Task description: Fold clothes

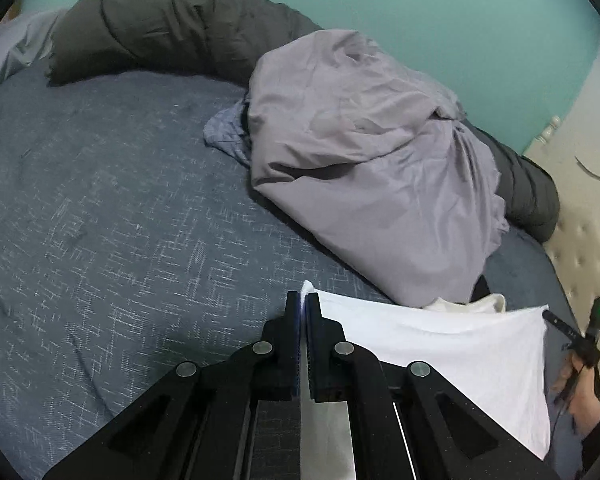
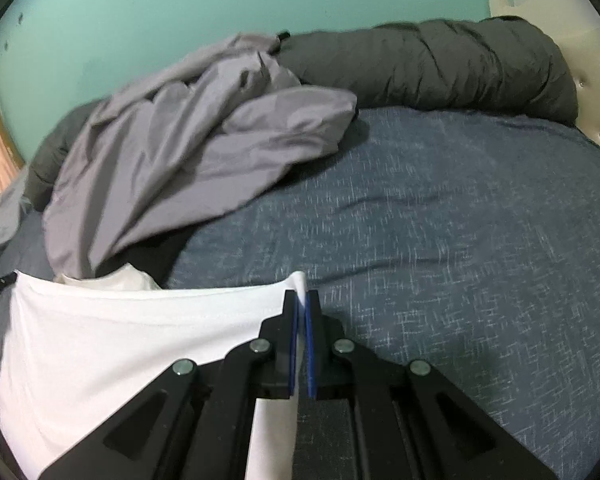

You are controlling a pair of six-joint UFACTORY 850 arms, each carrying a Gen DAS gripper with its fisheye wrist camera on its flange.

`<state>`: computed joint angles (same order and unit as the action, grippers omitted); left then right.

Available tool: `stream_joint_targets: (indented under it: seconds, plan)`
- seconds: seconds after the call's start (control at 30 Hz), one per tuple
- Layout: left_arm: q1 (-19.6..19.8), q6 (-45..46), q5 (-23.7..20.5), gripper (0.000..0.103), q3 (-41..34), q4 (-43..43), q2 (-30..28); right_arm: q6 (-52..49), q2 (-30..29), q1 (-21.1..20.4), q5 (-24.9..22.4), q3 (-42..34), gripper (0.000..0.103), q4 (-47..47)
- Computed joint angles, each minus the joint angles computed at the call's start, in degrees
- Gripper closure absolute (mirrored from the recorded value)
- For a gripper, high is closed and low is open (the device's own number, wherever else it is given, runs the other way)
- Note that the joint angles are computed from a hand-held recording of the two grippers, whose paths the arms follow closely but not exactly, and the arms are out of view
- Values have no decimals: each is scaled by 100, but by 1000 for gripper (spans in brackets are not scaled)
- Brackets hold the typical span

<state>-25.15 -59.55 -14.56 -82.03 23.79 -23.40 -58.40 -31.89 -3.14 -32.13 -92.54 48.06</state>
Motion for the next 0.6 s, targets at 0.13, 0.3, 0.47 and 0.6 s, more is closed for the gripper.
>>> stream_joint_targets:
  seconds: [0.13,0.3,0.47,0.6]
  plan:
    - [16,697,-245,100,-381,-765,-351,928,-199,114,116,-178,100,-894]
    - [19,1020,-487,87,-439,-1152,-457,1242,-174,50,138,-102,99,-1042]
    - [45,1193,-295,68,149,-1623,26,798,125,-330,-312,184,90,-239]
    - [-88,1858,-246,66,823,-2389,660,40,654,-779,-1315,772,67,301]
